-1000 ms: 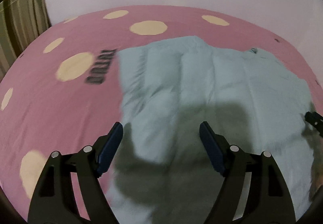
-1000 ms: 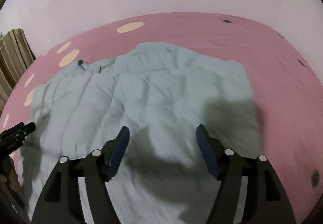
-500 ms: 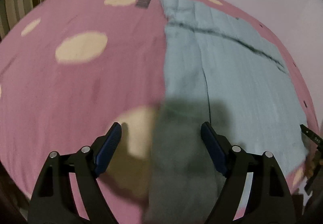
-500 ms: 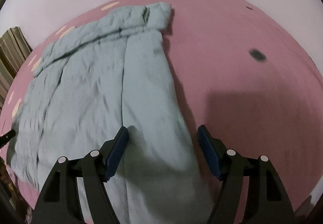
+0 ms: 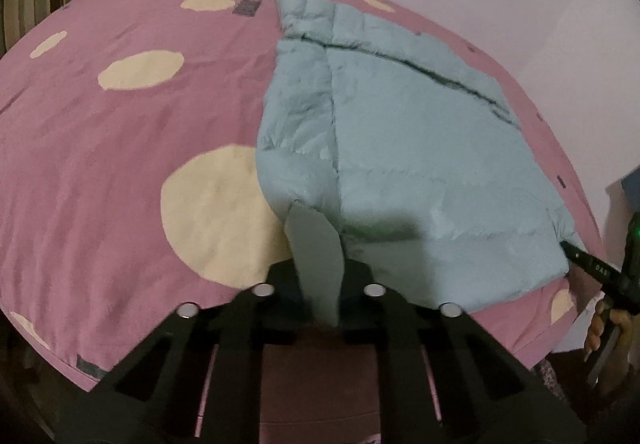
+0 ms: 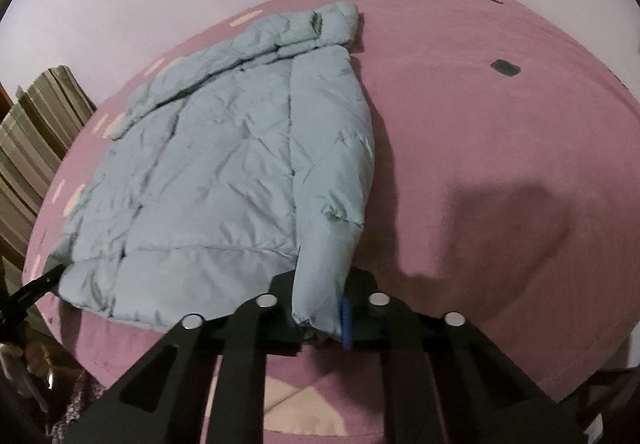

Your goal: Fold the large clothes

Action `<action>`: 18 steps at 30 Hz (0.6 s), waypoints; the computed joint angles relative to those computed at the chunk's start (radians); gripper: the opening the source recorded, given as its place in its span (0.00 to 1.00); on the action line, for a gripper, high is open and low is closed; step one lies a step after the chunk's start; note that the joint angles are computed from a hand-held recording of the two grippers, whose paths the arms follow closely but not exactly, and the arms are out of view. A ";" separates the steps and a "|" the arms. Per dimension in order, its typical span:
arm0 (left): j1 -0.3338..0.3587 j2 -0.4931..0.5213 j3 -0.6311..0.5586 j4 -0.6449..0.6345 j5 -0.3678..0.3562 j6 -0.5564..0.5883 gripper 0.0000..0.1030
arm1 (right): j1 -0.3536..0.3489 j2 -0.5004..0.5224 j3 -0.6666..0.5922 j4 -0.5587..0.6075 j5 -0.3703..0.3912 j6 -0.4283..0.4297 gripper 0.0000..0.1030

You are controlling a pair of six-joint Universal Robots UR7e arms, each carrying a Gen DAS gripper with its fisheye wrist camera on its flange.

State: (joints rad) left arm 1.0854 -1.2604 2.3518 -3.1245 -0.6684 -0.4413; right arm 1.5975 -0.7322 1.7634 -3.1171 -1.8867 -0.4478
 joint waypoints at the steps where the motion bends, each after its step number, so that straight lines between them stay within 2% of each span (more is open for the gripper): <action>1: -0.009 -0.003 0.000 -0.006 0.012 0.002 0.06 | 0.000 -0.009 0.006 -0.002 0.020 0.008 0.08; 4: -0.030 -0.015 -0.009 -0.027 0.034 0.016 0.05 | 0.000 -0.035 0.010 -0.005 0.079 0.027 0.07; 9: -0.058 0.000 -0.091 -0.124 0.071 0.154 0.04 | 0.022 -0.048 -0.049 0.020 0.179 0.045 0.07; 14: -0.024 0.079 -0.262 -0.202 0.071 0.346 0.04 | 0.053 0.038 -0.244 0.092 0.218 0.070 0.07; 18: 0.049 0.166 -0.456 -0.162 0.033 0.420 0.04 | 0.071 0.149 -0.453 0.175 0.215 0.092 0.07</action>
